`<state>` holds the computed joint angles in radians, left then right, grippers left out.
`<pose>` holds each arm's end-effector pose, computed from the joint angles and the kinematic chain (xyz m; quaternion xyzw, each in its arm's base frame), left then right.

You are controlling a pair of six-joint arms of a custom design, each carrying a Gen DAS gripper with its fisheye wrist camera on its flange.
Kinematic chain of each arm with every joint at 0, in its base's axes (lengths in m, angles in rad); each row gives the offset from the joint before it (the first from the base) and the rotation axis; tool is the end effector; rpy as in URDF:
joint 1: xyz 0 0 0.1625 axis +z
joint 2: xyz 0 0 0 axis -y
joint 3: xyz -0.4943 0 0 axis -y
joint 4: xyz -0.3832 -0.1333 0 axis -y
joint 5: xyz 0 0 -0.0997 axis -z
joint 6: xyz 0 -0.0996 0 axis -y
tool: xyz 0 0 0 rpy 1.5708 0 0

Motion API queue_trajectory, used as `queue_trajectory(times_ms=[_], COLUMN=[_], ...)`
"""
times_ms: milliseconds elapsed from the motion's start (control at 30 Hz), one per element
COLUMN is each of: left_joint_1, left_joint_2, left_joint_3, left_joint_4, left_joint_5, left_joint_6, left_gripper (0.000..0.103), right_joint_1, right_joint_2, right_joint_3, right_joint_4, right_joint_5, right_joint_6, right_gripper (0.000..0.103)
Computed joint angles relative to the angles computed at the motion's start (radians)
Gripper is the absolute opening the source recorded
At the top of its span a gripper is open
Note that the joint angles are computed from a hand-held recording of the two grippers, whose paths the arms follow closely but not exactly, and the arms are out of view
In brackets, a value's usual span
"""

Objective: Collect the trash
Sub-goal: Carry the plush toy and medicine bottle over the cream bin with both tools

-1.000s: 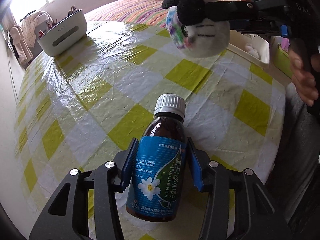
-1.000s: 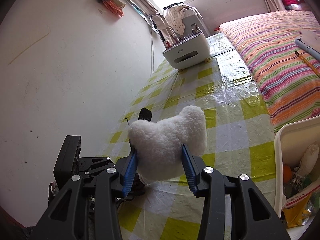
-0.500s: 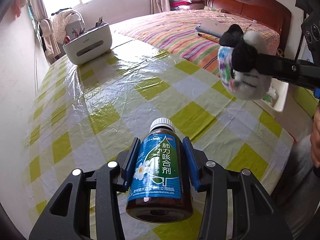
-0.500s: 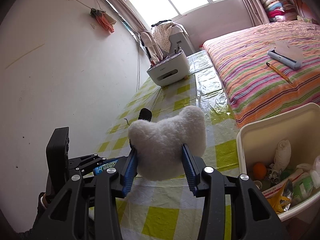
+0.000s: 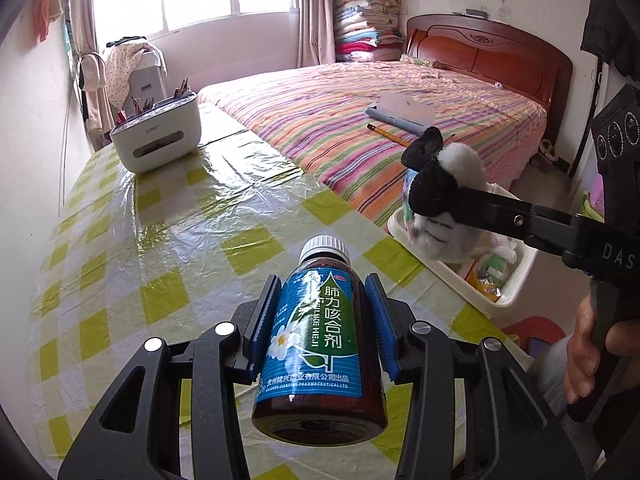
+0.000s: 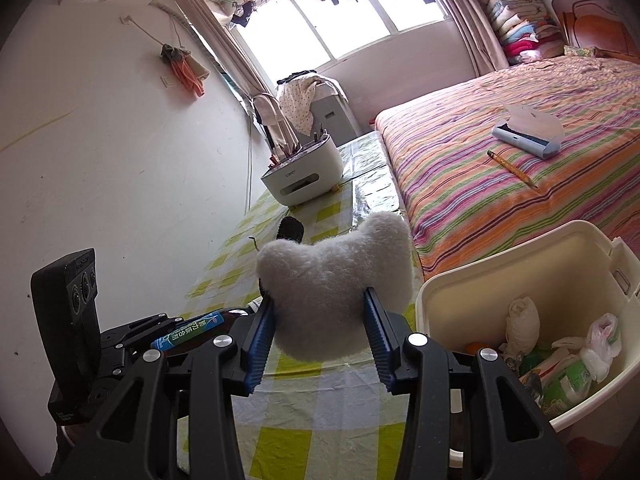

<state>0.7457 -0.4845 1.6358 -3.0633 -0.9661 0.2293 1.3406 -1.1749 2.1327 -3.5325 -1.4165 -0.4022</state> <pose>-0.3963 -0.6245 -0.0011 0.4296 0.8385 -0.2411 0.2329 0.0197 -0.5671 0.3364 0.1120 -0.8676 0.4769 0.0850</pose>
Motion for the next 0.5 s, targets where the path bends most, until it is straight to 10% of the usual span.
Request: queue_trajectory(times_ms=[500], left_joint_1=[-0.025], left_joint_2=[0.025], left_joint_3=[-0.011], left_joint_4=[-0.030], left_joint_5=[0.035], left_joint_6=[-0.011], left_gripper=[0.042], right_joint_1=[-0.036], right_joint_2=[-0.022], right_joint_3=[0.018], right_joint_4=[-0.055], right_joint_5=[0.022], right_joint_6=[0.050], right_gripper=[0.042])
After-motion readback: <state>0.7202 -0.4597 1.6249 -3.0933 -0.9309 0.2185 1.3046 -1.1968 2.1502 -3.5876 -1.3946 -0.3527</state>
